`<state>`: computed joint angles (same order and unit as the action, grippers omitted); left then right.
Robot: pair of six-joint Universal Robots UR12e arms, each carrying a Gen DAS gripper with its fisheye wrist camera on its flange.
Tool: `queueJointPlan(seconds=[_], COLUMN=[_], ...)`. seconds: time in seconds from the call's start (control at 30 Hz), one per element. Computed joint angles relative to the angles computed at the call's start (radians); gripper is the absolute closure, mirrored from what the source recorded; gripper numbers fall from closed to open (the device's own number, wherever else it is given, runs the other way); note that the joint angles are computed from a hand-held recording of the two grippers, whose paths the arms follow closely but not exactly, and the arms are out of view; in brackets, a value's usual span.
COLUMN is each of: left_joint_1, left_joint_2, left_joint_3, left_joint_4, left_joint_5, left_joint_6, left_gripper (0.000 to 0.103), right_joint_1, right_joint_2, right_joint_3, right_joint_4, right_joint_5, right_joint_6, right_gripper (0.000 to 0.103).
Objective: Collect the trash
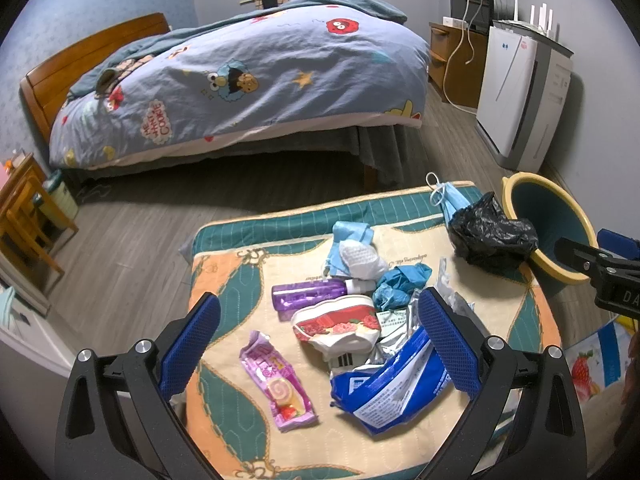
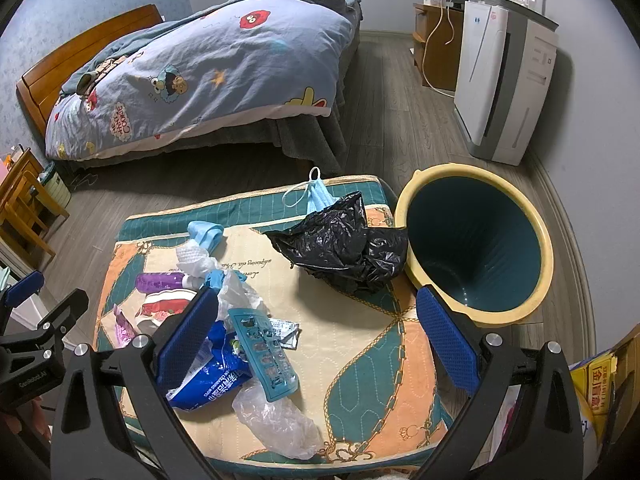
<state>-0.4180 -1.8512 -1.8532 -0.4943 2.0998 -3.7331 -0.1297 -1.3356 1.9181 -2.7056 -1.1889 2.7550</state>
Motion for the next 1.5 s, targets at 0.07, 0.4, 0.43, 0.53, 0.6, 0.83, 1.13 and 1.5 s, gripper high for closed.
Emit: queueJointPlan(seconds=[0.07, 0.4, 0.43, 0.53, 0.6, 0.83, 1.13, 1.5], left_joint_1=[0.0, 0.0, 0.0, 0.0, 0.0, -0.001, -0.002, 0.001], left_joint_2=[0.0, 0.0, 0.0, 0.0, 0.0, 0.002, 0.002, -0.001], left_joint_3=[0.0, 0.0, 0.0, 0.001, 0.001, -0.001, -0.001, -0.01], left_joint_4=[0.0, -0.001, -0.001, -0.002, -0.004, -0.006, -0.005, 0.026], left_joint_5=[0.0, 0.0, 0.0, 0.0, 0.0, 0.0, 0.0, -0.007], left_joint_6=[0.0, 0.0, 0.0, 0.0, -0.001, -0.003, -0.001, -0.009], left_gripper=[0.005, 0.005, 0.005, 0.005, 0.005, 0.005, 0.005, 0.005], right_joint_1=[0.0, 0.001, 0.001, 0.0, 0.0, 0.001, 0.002, -0.002], right_joint_2=[0.0, 0.0, 0.0, 0.001, 0.001, 0.0, 0.001, 0.006], right_joint_3=[0.0, 0.001, 0.0, 0.001, 0.002, 0.001, 0.0, 0.005], right_joint_4=[-0.001, -0.003, -0.002, -0.001, -0.004, -0.002, -0.001, -0.016], right_joint_5=[-0.001, -0.002, -0.003, -0.002, -0.002, -0.004, -0.005, 0.0], right_joint_6=[-0.001, -0.001, -0.001, -0.003, -0.003, -0.002, -0.002, 0.004], right_gripper=[0.005, 0.005, 0.005, 0.006, 0.005, 0.005, 0.005, 0.005])
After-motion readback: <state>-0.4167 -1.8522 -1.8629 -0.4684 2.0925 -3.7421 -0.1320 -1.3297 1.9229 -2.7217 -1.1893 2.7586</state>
